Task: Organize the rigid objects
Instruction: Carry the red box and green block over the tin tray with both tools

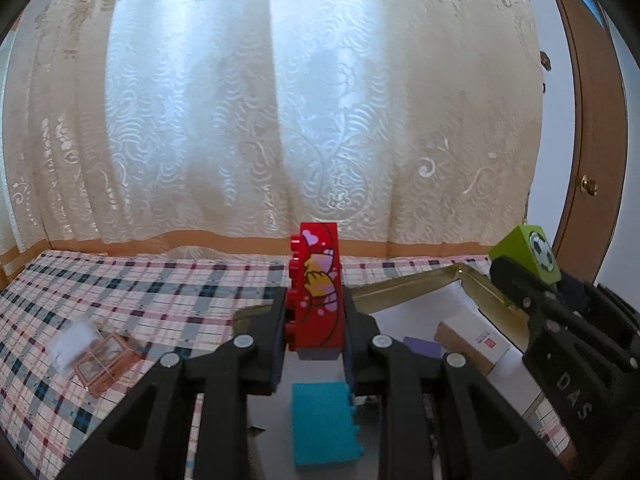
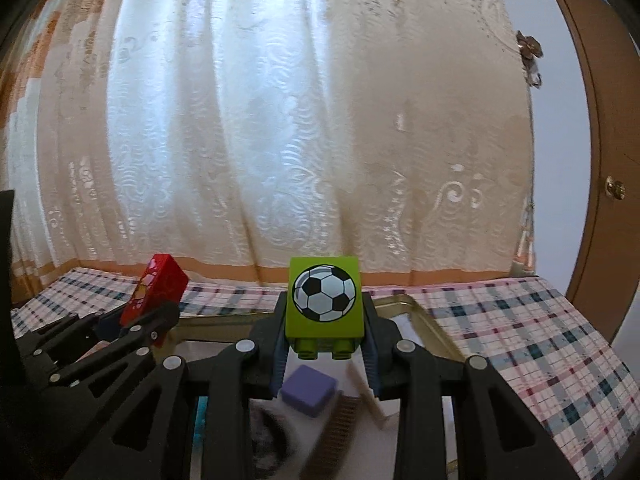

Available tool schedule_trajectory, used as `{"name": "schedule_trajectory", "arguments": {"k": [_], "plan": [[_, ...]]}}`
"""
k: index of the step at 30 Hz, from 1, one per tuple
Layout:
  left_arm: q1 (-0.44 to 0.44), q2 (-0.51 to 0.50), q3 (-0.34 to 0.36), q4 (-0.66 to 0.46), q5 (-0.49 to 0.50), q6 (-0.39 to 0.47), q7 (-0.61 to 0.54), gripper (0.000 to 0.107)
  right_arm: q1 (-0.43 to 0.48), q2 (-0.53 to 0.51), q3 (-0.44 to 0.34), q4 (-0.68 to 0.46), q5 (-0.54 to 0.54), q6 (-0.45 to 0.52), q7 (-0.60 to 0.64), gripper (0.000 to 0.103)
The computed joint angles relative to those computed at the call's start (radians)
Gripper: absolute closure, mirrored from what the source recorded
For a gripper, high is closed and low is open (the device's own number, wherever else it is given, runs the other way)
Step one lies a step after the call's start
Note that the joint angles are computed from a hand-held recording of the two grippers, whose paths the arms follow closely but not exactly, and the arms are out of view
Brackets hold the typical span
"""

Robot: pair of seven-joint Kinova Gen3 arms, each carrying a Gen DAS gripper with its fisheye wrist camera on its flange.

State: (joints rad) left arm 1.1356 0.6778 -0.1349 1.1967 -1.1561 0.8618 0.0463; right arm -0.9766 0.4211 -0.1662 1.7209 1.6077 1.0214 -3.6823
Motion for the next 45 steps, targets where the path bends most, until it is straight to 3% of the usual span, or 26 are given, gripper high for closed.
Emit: {"name": "schedule_trajectory", "arguments": {"k": [7,20,25,30,45], "plan": [[-0.009,0.032,0.001,-0.062,0.060,0.001,-0.049,0.086,0.020,-0.012,0.009,0.018,-0.032,0.025,0.005,0.069],[-0.019,0.010,0.001,-0.015,0.080,-0.073,-0.078,0.086,0.064,-0.007,0.024,-0.010,-0.163,0.000,0.053,0.069],[-0.024,0.034,0.013,-0.067,0.137,-0.045,-0.173,0.086,0.060,0.007,0.046,-0.030,-0.203,-0.005,0.083,0.069],[-0.021,0.045,0.001,-0.087,0.180,-0.034,-0.211,0.086,0.082,-0.003,0.054,-0.027,-0.241,-0.087,0.085,0.069],[-0.019,0.078,-0.017,-0.145,0.256,0.008,-0.309,0.086,0.051,0.040,0.088,-0.092,-0.320,-0.087,0.226,0.069]]}}
